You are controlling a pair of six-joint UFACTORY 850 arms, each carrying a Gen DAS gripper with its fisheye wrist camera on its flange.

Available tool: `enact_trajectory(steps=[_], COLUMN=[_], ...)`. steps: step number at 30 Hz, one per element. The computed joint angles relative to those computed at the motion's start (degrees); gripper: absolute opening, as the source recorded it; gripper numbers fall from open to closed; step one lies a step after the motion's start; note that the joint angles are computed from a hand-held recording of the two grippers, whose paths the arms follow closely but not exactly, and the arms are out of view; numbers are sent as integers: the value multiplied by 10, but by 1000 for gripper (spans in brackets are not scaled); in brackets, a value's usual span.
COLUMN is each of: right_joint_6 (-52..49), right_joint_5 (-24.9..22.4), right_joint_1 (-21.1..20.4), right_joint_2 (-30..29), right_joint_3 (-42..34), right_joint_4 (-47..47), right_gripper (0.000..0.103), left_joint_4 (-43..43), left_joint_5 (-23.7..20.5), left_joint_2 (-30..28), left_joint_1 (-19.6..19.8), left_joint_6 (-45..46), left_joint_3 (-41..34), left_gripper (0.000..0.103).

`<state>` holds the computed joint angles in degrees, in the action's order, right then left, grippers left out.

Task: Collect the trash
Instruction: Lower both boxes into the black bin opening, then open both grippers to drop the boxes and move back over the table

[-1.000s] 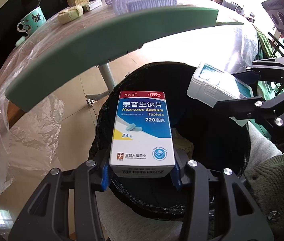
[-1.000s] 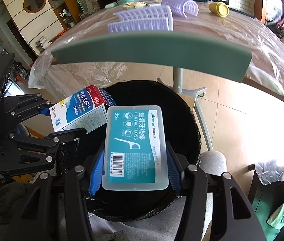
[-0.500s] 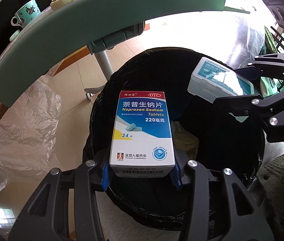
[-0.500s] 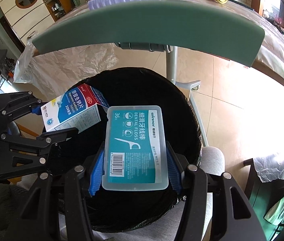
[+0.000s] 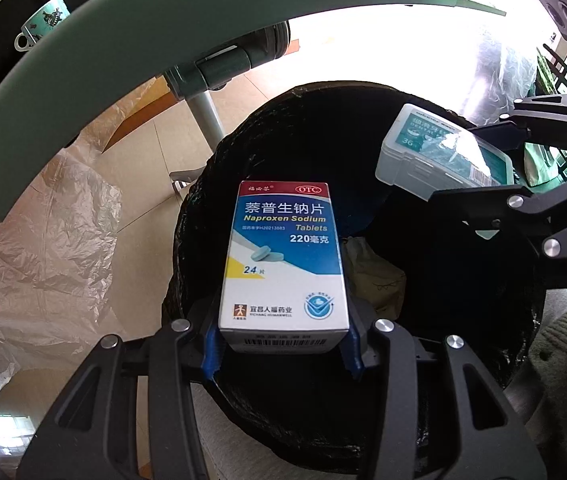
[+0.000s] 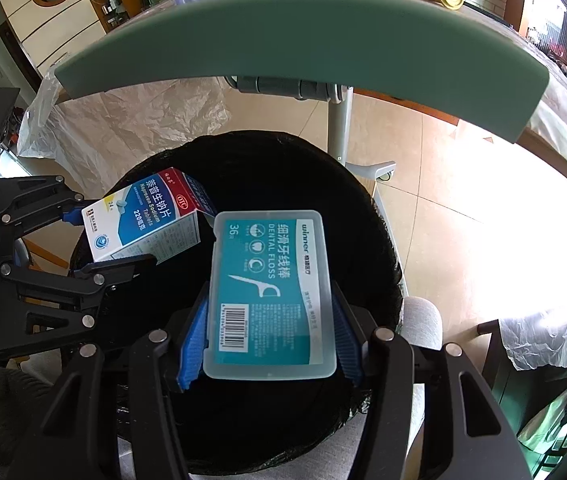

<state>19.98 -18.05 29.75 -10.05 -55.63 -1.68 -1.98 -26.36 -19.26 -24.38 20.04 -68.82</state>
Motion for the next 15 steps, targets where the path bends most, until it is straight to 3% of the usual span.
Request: enact_trajectory(steps=[4, 6, 7, 10, 15], right_joint_6=[-19, 14, 38, 52, 140], right_joint_5=[3, 12, 19, 24, 21], right_joint_1=[-3, -4, -4, -5, 3], right_joint_2=[0, 6, 11, 21, 33], right_joint_3=[2, 8, 12, 18, 21], right_joint_4=[23, 3, -15, -24, -114], right_gripper=[56, 75, 82, 82, 85], left_joint_4=[-11, 17, 16, -11, -12], left_joint_5=[-5, 3, 7, 4, 4], left_joint_2=[-2, 0, 2, 6, 12], left_joint_1=[0, -2, -2, 1, 2], left_joint_6=[14, -15, -15, 4, 1], left_joint_3=[-4, -1, 1, 0, 0], left_gripper=[52, 69, 70, 74, 76])
